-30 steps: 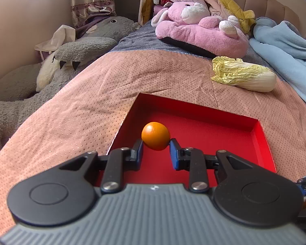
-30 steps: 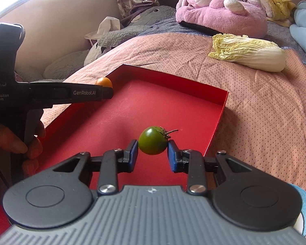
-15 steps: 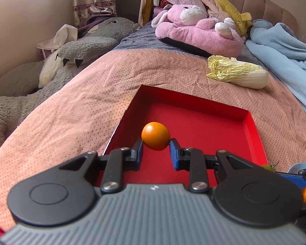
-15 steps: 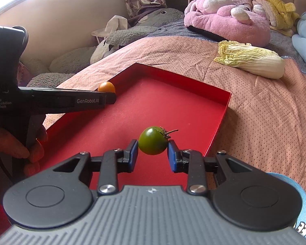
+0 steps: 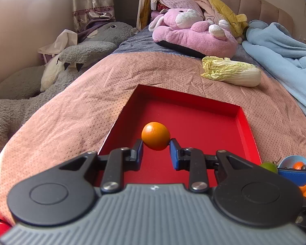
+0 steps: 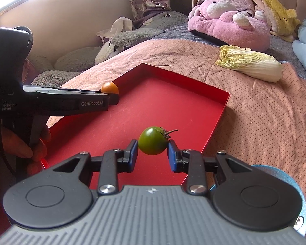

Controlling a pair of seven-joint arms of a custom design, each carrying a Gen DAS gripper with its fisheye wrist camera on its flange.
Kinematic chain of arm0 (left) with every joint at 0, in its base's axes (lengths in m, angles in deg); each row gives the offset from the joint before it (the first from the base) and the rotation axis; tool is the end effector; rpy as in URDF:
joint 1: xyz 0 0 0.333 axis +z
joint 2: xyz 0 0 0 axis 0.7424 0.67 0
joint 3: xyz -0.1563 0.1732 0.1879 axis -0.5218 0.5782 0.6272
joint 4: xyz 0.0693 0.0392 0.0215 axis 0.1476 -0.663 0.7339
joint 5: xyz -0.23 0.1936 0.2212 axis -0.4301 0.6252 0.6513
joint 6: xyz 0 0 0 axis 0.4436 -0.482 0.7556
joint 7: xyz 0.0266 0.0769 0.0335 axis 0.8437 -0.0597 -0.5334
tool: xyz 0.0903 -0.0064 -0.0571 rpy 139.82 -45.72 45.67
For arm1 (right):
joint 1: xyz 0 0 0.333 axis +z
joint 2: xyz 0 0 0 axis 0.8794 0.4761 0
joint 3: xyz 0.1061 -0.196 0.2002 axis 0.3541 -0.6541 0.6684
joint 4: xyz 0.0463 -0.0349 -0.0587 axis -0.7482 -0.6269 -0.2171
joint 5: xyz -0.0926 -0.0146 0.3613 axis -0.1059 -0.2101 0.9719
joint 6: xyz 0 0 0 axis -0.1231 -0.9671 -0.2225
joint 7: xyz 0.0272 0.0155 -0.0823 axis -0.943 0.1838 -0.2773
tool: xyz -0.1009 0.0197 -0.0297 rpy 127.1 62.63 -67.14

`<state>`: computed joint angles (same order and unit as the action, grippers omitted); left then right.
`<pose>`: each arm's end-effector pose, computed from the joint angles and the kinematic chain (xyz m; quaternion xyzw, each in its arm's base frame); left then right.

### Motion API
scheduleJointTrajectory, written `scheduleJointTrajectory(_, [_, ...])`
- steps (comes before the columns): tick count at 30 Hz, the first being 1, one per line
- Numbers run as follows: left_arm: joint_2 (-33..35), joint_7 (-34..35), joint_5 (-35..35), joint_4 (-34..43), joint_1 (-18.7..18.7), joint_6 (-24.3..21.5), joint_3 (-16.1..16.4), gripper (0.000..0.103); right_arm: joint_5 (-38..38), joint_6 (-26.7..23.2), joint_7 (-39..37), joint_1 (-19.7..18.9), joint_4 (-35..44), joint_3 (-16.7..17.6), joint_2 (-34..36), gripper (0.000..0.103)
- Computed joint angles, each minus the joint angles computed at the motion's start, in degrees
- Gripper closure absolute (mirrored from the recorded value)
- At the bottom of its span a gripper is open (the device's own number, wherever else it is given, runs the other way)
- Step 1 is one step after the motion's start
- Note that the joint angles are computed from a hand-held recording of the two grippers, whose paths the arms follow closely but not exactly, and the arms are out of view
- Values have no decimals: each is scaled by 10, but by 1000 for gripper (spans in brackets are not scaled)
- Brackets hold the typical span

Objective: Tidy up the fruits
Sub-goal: 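Lift both tomatoes from the red tray and carry them to the blue plate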

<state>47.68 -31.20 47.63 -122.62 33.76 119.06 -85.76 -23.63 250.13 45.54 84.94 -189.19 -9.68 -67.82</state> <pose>0.4356 -0.2985 0.4324 -0.6498 0.6320 -0.3275 0.2666 0.3973 0.2121 0.4654 -0.7720 0.5114 -0.1613 0.3414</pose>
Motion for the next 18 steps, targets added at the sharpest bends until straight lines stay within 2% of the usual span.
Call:
scheduleJointTrajectory(9, [-3,-11,29,-1,-19,-7,-15,72,20,1,-16,14,-33,-18,-36,67])
scheduleJointTrajectory(18, [-2,-13,38,0,-32,-20,-19,72,25,0,-15,-1,-74,-22,-80,67])
